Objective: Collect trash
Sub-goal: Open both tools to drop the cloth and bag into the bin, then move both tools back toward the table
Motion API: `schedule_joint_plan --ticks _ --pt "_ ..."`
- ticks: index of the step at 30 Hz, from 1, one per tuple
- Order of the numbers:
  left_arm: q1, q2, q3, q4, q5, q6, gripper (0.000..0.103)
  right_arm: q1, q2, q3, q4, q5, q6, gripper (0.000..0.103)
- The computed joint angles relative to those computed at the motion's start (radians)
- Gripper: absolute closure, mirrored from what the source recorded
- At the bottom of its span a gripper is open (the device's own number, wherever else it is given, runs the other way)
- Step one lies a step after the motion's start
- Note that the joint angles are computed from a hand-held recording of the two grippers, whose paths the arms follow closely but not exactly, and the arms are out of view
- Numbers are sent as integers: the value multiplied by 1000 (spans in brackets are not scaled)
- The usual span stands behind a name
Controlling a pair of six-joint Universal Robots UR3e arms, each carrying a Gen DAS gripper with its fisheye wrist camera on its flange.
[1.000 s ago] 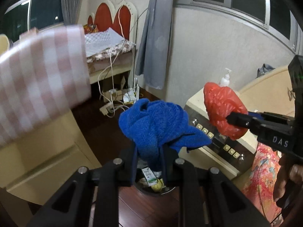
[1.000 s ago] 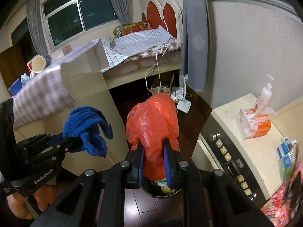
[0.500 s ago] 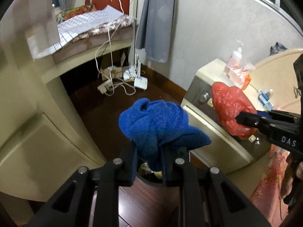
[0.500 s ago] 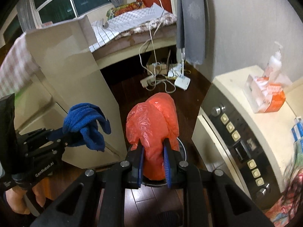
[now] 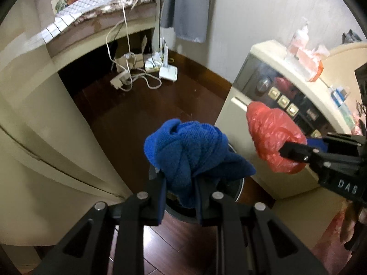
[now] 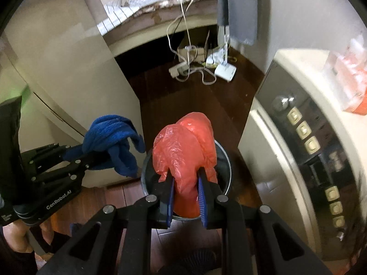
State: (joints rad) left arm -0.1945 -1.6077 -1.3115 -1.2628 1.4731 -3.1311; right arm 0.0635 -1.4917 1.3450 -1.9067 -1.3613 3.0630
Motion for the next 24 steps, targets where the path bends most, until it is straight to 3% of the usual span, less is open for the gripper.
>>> schedule_joint_plan --ticks 10,11,12,13,14,15,17,20,24 --pt "-6 -82 -113 93 -10 19 79 -4 105 132 -118 28 -87 83" --pt "-1 -89 -123 101 -17 19 76 -5 125 130 -120 39 -99 83" --pt "7 -87 -145 126 -26 18 62 0 141 129 -124 39 -105 81" --pt "5 -97 -152 136 -1 12 29 19 186 108 -123 -8 -111 74" --pt "1 -119 -134 106 38 -1 19 40 218 103 -142 -80 -108 44" --pt "14 -114 -144 105 43 -11 16 39 225 112 -157 -92 -108 23" --pt "20 -100 -150 111 78 -21 13 22 222 134 -170 -90 -84 21" --pt "25 -55 -160 121 100 -7 7 26 191 147 -167 -105 -62 3" --pt "15 -12 -161 126 117 10 4 47 163 127 -145 -107 -43 1"
